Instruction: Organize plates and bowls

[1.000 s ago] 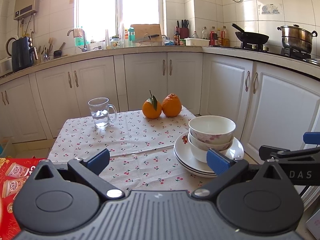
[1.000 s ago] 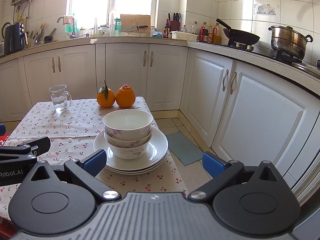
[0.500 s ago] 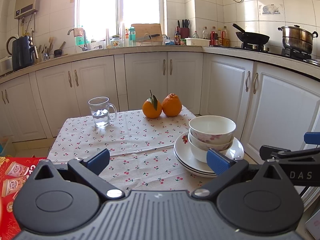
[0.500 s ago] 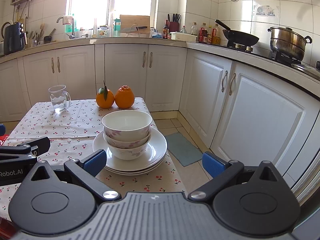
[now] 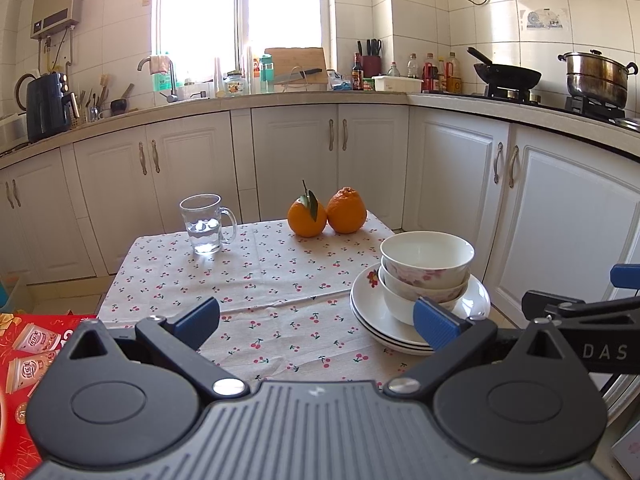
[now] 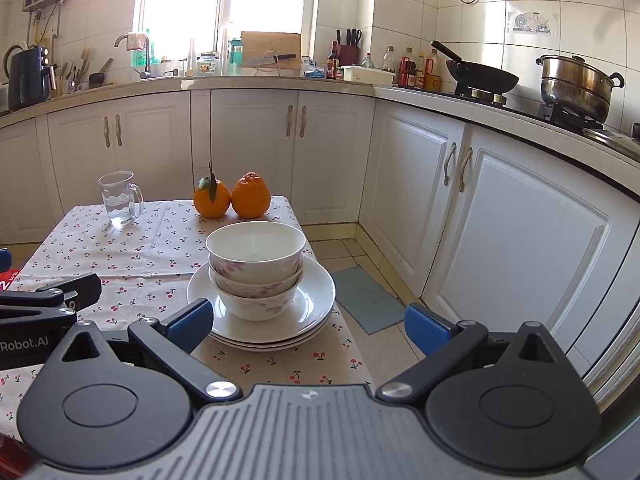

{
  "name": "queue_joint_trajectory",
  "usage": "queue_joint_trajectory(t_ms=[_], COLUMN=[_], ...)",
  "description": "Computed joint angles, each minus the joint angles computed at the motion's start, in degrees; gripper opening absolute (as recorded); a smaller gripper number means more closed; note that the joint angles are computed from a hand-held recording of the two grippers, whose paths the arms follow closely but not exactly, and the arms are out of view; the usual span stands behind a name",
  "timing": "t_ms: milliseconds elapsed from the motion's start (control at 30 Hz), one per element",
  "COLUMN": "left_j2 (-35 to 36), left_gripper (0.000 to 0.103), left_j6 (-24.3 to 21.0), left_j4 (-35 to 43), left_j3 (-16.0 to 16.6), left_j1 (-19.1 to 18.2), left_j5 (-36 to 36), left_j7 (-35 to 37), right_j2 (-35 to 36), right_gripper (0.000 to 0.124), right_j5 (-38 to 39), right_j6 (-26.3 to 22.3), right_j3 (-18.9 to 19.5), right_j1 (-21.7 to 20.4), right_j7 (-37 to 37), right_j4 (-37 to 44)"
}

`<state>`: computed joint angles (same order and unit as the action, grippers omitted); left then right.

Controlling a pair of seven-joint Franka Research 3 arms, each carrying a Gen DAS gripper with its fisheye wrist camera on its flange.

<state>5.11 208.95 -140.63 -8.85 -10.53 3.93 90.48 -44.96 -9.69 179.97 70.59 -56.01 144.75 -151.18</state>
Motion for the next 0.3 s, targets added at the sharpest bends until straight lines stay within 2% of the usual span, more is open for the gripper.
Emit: queue_joint_trajectory(t_ms=[300], left_j2=[0.0], left_gripper=[0.102], left_j6=[-0.1], left_j4=[0.0], left_j3=[0.0], left_j1=[0.1], left_j5=[0.3], left_j7=[-0.3], right_j2=[0.1], right_gripper=[0.103], right_j5=[-0.1], right_j6=[0.0], right_j3=[0.0], right_j1=[0.0], right_j7=[0.1], right_j4=[0.0])
